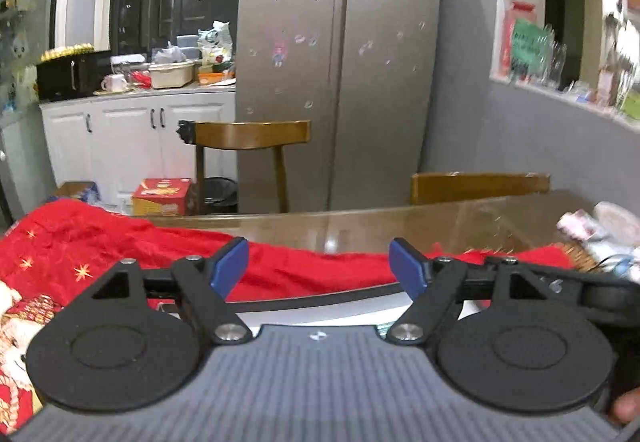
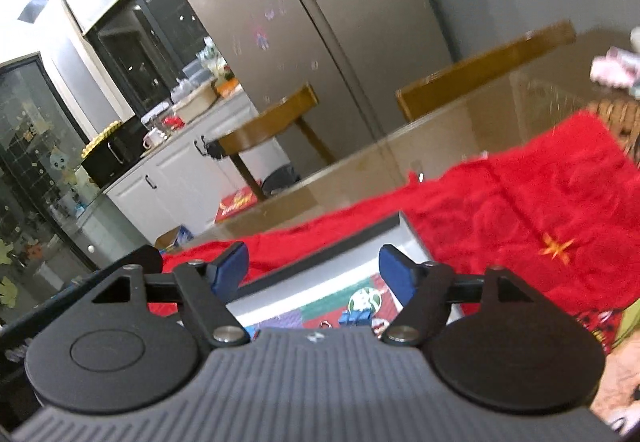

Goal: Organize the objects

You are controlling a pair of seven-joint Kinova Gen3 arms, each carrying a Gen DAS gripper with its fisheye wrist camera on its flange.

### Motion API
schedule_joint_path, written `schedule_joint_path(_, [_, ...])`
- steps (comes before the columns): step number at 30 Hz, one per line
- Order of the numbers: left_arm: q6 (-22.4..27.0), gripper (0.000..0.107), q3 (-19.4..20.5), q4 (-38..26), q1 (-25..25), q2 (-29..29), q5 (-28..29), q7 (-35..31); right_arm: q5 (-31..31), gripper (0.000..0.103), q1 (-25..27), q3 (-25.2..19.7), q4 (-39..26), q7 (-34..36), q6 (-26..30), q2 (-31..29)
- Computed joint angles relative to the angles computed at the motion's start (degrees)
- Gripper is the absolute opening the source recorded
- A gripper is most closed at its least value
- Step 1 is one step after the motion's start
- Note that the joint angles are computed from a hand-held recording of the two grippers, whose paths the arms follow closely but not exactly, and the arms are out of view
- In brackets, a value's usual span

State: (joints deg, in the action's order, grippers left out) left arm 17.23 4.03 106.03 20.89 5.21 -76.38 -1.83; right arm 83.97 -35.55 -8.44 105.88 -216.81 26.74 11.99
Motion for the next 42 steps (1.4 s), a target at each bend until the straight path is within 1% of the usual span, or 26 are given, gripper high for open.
schedule_joint_path(1, [-1.46, 0.082, 0.69, 0.45, -1.19, -1.09, 1.94, -1.55, 0.14, 0.082, 0.0, -1.31, 0.18, 0.5, 2.02, -0.92])
schedule_joint_path(3, [-3.39, 0.082, 0.7, 1.84, -1.71, -3.62, 3.02, -1.98, 2.88, 0.087, 2.25, -6.16, 1.22, -1.19, 5.17, -2.61])
schedule_joint_path(5, [-1.68, 0.082, 2.2, 3.55, -2.13, -6.59, 0.37, 1.09, 6.21, 0.088, 4.2, -11.46, 2.86, -3.81, 9.01, -4.62])
schedule_joint_path(7, [2.66, 0.082, 5.03, 5.53, -2.32, -9.72, -3.25, 4.36, 7.5, 0.091, 5.43, -16.43, 4.28, -4.91, 13.66, -6.46])
schedule_joint_path(9, [5.51, 0.083, 7.75, 8.13, -3.06, -13.78, -4.94, 6.69, 6.74, 0.096, 3.12, -18.1, 5.39, -3.59, 18.31, -8.46])
schedule_joint_path(12, [7.44, 0.086, 11.71, 12.9, -4.88, -20.61, -6.89, 9.97, 2.1, 0.101, -4.84, -16.13, 6.92, -0.92, 25.3, -10.79])
schedule_joint_path(13, [9.14, 0.087, 14.37, 14.41, -6.05, -22.93, -6.84, 10.58, 1.11, 0.101, -7.5, -15.79, 7.68, -0.35, 27.63, -11.21])
schedule_joint_path(15, [13.8, 0.089, 19.67, 16.88, -7.77, -26.87, -4.2, 9.08, 0.59, 0.101, -12.8, -15.97, 10.47, -1.14, 32.29, -11.58])
schedule_joint_path(17, [18.46, 0.092, 24.85, 19.62, -9.13, -30.62, 0.46, 8.15, 1.08, 0.102, -18.07, -16.01, 13.75, -5.24, 36.95, -11.17])
schedule_joint_path(19, [23.12, 0.092, 27.59, 22.43, -7.06, -32.71, 5.12, 6.9, 0.08, 0.103, -21.82, -17.46, 16.34, -9.9, 41.61, -9.9])
schedule_joint_path(20, [25.45, 0.092, 28.59, 23.74, -5.47, -33.42, 7.45, 6.41, -0.99, 0.103, -22.19, -19.12, 17.19, -12.23, 43.25, -8.96])
schedule_joint_path(22, [27.36, 0.092, 32.39, 27.13, -5.46, -35.91, 11.95, 7.63, -1.53, 0.103, -20.14, -23.48, 18.87, -16.89, 43.83, -6.89])
schedule_joint_path(24, [25.53, 0.092, 36.56, 31.4, -7.81, -38.69, 13.96, 11.97, -1.63, 0.103, -19.41, -25.16, 19.42, -20.01, 44.56, -3.43])
schedule_joint_path(25, [24.47, 0.092, 38.98, 33.0, -9.58, -39.52, 14.81, 13.63, -2.02, 0.103, -19.94, -24.53, 19.15, -20.25, 44.31, -1.79])
schedule_joint_path(27, [22.44, 0.092, 42.51, 35.24, -12.99, -40.06, 15.69, 14.75, -2.72, 0.103, -23.43, -21.39, 19.08, -19.63, 44.23, 0.02])
schedule_joint_path(28, [20.6, 0.092, 43.32, 36.51, -14.24, -40.38, 14.95, 15.3, -2.31, 0.103, -25.86, -19.49, 18.94, -19.28, 45.0, 1.05])
schedule_joint_path(30, [15.94, 0.092, 42.45, 38.94, -15.73, -40.7, 12.02, 15.38, -2.69, 0.103, -30.55, -16.52, 17.58, -17.03, 47.62, 3.25])
schedule_joint_path(31, [13.8, 0.092, 41.98, 39.32, -17.23, -40.37, 10.84, 15.64, -3.0, 0.103, -31.86, -15.54, 16.9, -15.47, 48.06, 3.69])
schedule_joint_path(34, [7.19, 0.092, 36.26, 39.76, -19.04, -39.74, 10.62, 12.15, -3.6, 0.103, -36.26, -11.37, 15.55, -12.21, 48.64, 4.61])
schedule_joint_path(35, [5.19, 0.092, 35.73, 40.15, -20.22, -40.33, 10.78, 11.83, -3.86, 0.103, -36.55, -11.03, 15.08, -10.91, 48.49, 4.74])
schedule_joint_path(36, [4.12, 0.092, 36.26, 40.49, -21.61, -40.88, 10.73, 12.02, -4.06, 0.103, -36.61, -11.3, 14.98, -10.41, 48.45, 4.8])
schedule_joint_path(37, [3.95, 0.092, 37.85, 40.41, -23.5, -41.28, 10.81, 12.11, -4.23, 0.103, -36.59, -11.24, 14.8, -9.61, 47.97, 4.76])
schedule_joint_path(39, [5.31, 0.092, 43.01, 40.13, -27.49, -42.07, 11.93, 11.81, -4.45, 0.103, -36.68, -10.71, 14.61, -9.18, 47.16, 4.78])
schedule_joint_path(40, [6.1, 0.092, 44.46, 39.21, -29.01, -41.06, 12.94, 10.28, -4.74, 0.103, -36.59, -10.84, 14.45, -8.96, 47.37, 4.78])
schedule_joint_path(41, [6.55, 0.092, 44.84, 38.55, -29.49, -40.15, 13.64, 9.21, -4.68, 0.103, -36.54, -10.7, 14.66, -9.24, 47.12, 4.71])
schedule_joint_path(42, [6.5, 0.092, 44.16, 38.35, -28.93, -39.7, 14.77, 7.89, -4.67, 0.103, -36.36, -10.71, 14.86, -9.48, 46.71, 4.51])
